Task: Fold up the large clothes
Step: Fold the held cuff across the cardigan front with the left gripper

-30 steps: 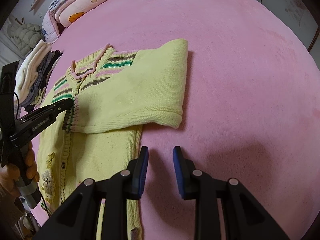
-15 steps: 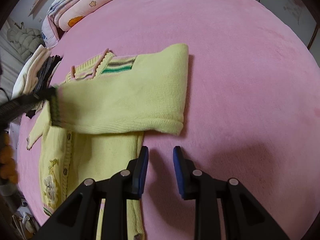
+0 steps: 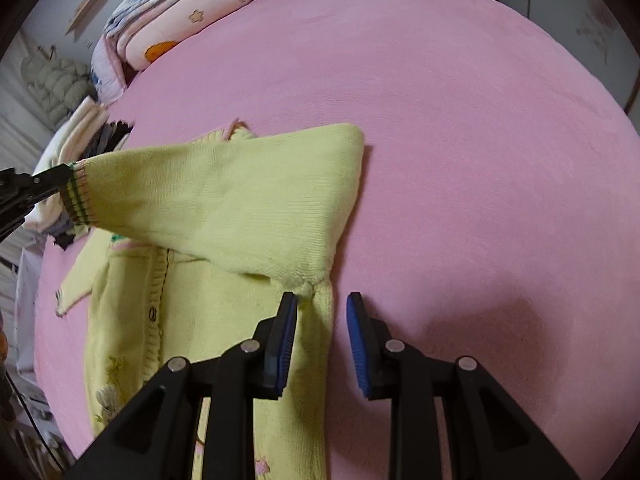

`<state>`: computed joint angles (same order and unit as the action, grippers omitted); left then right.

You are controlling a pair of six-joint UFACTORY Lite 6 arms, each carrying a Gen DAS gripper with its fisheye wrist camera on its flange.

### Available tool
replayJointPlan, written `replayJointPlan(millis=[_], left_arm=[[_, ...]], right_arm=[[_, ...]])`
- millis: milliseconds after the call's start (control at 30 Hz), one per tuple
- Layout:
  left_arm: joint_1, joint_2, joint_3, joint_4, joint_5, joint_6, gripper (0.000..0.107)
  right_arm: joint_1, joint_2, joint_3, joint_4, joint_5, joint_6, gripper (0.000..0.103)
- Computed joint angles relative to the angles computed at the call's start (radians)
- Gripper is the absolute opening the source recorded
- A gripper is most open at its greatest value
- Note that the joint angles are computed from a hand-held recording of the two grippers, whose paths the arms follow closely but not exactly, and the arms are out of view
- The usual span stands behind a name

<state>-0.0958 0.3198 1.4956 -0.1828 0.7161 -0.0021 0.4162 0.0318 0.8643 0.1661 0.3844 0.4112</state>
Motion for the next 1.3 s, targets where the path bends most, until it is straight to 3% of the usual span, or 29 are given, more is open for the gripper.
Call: replayJointPlan(millis=[267, 467, 667, 800, 1067, 1300], left_arm=[[0.080, 0.177, -0.038, -0.026, -0.020, 0.061, 0.003], [0.112, 0.238, 0.061, -0.069, 0.008, 0.102, 0.005], [0.202, 0.303, 0.201, -0.166, 0.062, 0.099, 0.012], [0.268, 0.300, 0.171, -0.243, 0.076, 0.140, 0.014], [0.272, 0.195, -0.120, -0.466, 0.035, 0.319, 0.013], [0.244, 0.254, -0.122, -0.571, -0.035, 0.384, 0.013]], right_arm=[[0.057, 0.019, 0.043, -0.168, 0.028, 0.111, 0.026], [0.129, 0.112, 0.129, -0.386, 0.083, 0.293, 0.026], [0.115, 0.103, 0.117, -0.357, 0.073, 0.310, 0.026], [0.111, 0.082, 0.098, -0.317, 0.063, 0.288, 0.026], [0.119, 0.095, 0.109, -0.325, 0.069, 0.291, 0.026], [0.125, 0.101, 0.108, -0.337, 0.065, 0.296, 0.026]])
